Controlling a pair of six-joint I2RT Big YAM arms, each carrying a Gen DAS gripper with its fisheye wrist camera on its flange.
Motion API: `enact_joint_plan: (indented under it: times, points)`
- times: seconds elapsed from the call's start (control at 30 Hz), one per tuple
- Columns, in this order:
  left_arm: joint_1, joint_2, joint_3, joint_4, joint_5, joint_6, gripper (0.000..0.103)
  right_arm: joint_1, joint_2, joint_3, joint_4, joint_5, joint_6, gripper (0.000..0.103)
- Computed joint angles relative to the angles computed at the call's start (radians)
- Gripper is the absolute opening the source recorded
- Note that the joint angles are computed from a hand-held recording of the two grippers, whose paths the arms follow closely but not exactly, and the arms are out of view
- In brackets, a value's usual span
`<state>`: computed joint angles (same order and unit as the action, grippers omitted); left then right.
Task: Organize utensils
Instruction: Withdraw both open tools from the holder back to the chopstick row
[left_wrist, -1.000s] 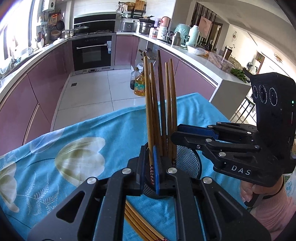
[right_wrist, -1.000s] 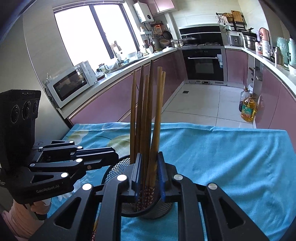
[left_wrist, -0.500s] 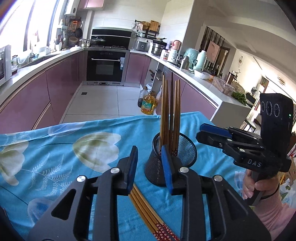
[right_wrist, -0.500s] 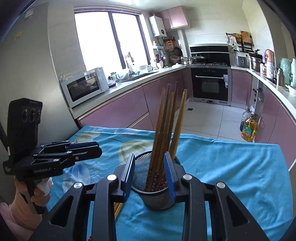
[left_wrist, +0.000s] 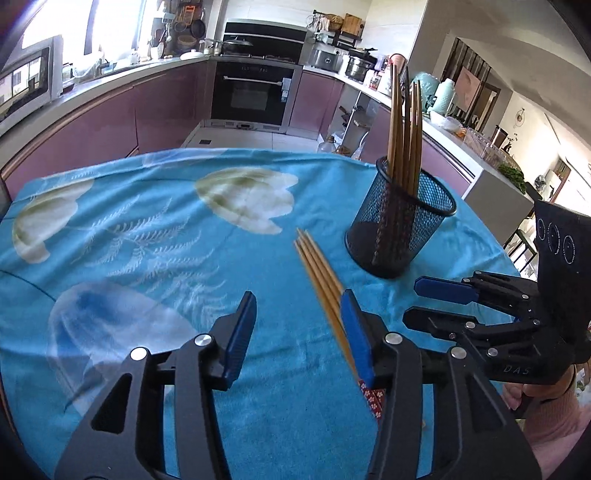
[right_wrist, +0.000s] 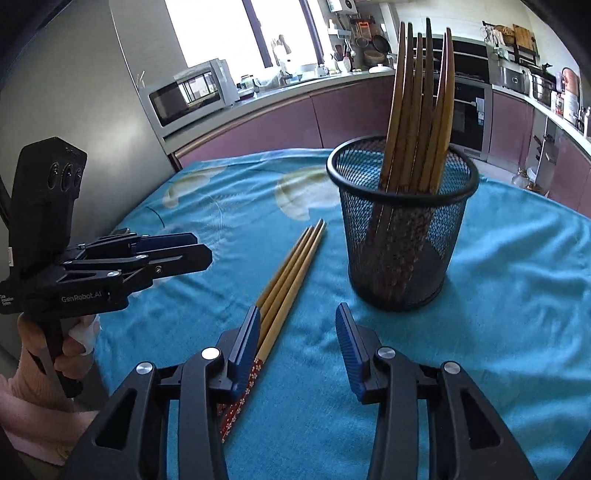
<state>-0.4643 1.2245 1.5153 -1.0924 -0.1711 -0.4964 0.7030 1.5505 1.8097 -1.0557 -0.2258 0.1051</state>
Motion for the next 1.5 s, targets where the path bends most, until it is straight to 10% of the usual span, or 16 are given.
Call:
enact_joint_plan:
  times: [1.5]
  points:
    - [-0.079, 0.037, -0.042, -0.023, -0.038, -0.010, 0.049, 0.048, 0.002, -0.036, -0.014, 0.087, -0.009, 0.041]
